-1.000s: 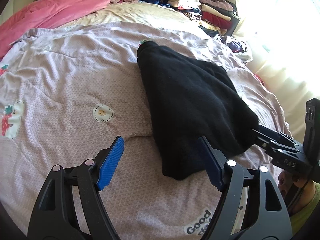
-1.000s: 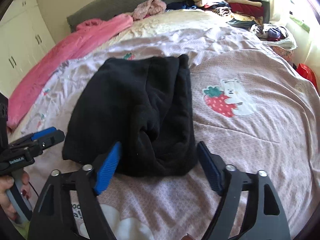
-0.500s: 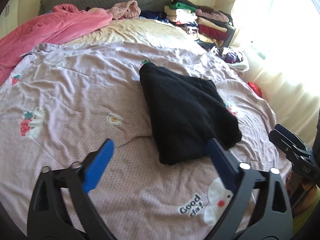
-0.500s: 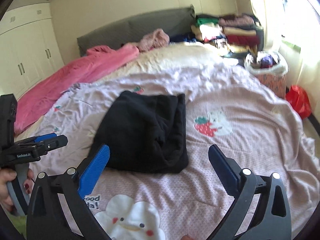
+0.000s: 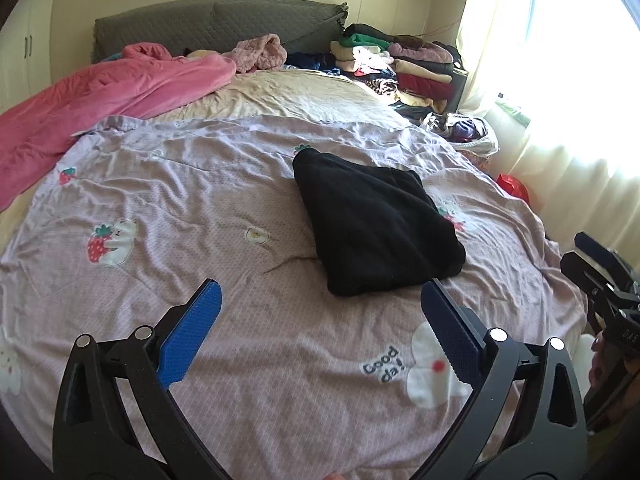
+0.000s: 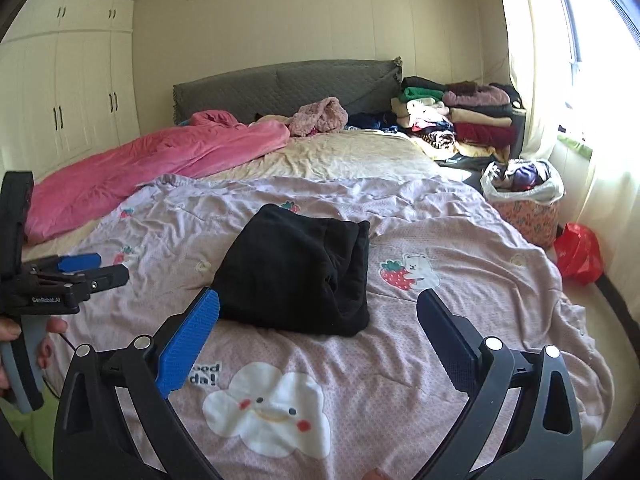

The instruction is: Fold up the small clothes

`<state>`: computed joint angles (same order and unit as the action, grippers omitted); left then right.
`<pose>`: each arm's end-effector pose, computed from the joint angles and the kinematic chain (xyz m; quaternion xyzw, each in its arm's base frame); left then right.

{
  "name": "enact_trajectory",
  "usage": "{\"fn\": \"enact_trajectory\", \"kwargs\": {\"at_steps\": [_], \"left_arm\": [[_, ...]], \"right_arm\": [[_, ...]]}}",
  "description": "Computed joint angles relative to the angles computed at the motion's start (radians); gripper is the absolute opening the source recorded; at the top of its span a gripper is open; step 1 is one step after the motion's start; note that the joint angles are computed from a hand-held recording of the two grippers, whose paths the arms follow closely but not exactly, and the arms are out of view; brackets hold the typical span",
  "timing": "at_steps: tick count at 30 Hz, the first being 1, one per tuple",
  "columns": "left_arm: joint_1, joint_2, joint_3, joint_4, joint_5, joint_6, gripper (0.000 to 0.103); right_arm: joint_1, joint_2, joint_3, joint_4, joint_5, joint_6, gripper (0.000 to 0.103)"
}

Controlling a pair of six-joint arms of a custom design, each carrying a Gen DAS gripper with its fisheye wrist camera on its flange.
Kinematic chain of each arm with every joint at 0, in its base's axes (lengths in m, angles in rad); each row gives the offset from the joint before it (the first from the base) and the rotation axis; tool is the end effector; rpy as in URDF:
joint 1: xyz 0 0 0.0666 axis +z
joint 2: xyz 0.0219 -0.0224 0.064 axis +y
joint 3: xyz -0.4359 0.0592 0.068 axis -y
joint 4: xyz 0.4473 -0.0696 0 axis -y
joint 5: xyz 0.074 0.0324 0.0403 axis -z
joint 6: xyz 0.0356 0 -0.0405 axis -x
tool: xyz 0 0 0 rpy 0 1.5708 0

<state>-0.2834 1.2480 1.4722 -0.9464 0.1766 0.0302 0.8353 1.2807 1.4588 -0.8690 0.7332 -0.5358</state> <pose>0.4455 -0.1367 0.5928 0.1506 0.8959 -0.1434 0.3925 0.3399 0.3396 0.5828 0.0249 0.8580 0.0007 0.5131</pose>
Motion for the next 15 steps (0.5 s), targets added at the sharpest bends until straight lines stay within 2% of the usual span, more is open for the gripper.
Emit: {"fn": "enact_trajectory", "kwargs": {"at_steps": [5,15], "left_arm": [[0.005,-0.032,-0.033,-0.008,-0.008,-0.001,0.094],[0.014,-0.090,-0.097,-0.002,-0.018,0.006,0.094]], "right_arm": [[0.029,0.010,-0.005,-0.037,0.032,-0.018,0.099],[0.065,0.026,-0.028,-0.063,0.015,-0.085,0.099]]}}
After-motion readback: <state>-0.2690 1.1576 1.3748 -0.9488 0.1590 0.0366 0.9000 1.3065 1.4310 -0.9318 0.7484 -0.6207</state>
